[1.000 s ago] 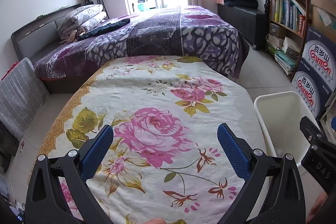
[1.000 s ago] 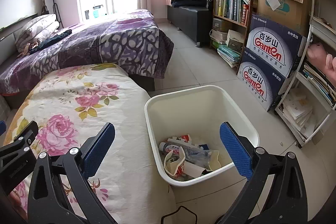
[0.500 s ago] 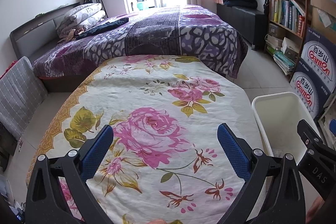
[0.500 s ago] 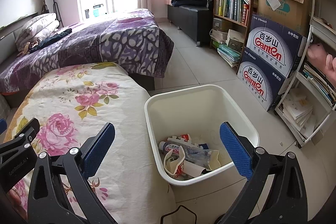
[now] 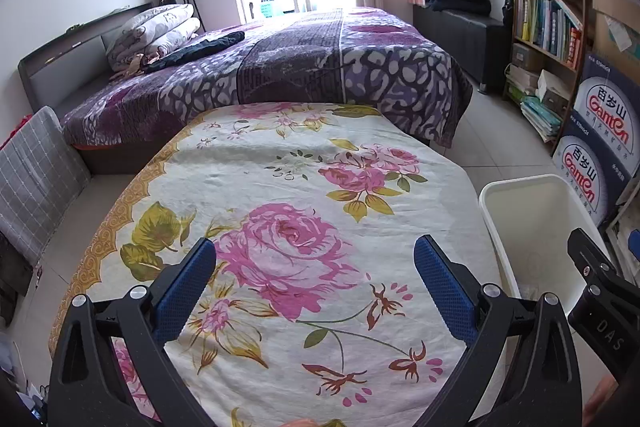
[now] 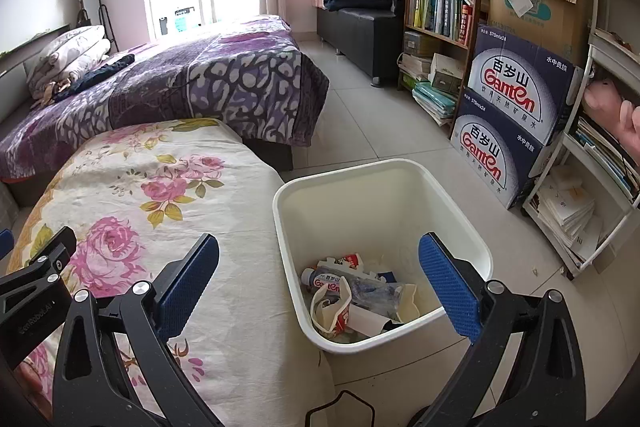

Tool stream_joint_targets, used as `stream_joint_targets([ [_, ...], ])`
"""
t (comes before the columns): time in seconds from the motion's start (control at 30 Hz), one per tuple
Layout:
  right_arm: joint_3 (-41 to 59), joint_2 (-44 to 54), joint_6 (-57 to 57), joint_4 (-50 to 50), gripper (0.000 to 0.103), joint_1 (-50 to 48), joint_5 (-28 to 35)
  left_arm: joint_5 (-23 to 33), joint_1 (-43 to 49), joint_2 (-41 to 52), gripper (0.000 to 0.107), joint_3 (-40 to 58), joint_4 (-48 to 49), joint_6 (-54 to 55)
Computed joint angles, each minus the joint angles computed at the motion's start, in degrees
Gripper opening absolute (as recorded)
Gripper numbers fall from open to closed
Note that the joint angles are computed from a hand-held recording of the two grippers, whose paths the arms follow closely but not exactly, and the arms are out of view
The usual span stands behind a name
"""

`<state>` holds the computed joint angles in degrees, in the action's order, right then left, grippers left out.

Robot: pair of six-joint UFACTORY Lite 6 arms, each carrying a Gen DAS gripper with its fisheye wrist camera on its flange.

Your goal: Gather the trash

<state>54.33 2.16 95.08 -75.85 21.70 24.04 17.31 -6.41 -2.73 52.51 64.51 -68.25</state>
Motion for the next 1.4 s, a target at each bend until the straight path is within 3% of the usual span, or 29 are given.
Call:
stream_joint_targets([
  [0.8,-1.03,-0.48,0.28,-0.11,0.096,-0.49,-0.35,0.00,0.02,0.32,0.096,0.39,-0.66,0.77],
  [1.13,-1.77,-0.61,0.84,-0.79,0.096,-0.69,-0.69,-3.09,0.35,-0.01,0.092,-1.57,4.76,-4.10],
  [1.4,-2.00,-0.64,1.18,-1.07,0.096,-0.76,-0.78,-3.75,0.69,-0.09,0.091,-1.28,1.31,-0.46],
])
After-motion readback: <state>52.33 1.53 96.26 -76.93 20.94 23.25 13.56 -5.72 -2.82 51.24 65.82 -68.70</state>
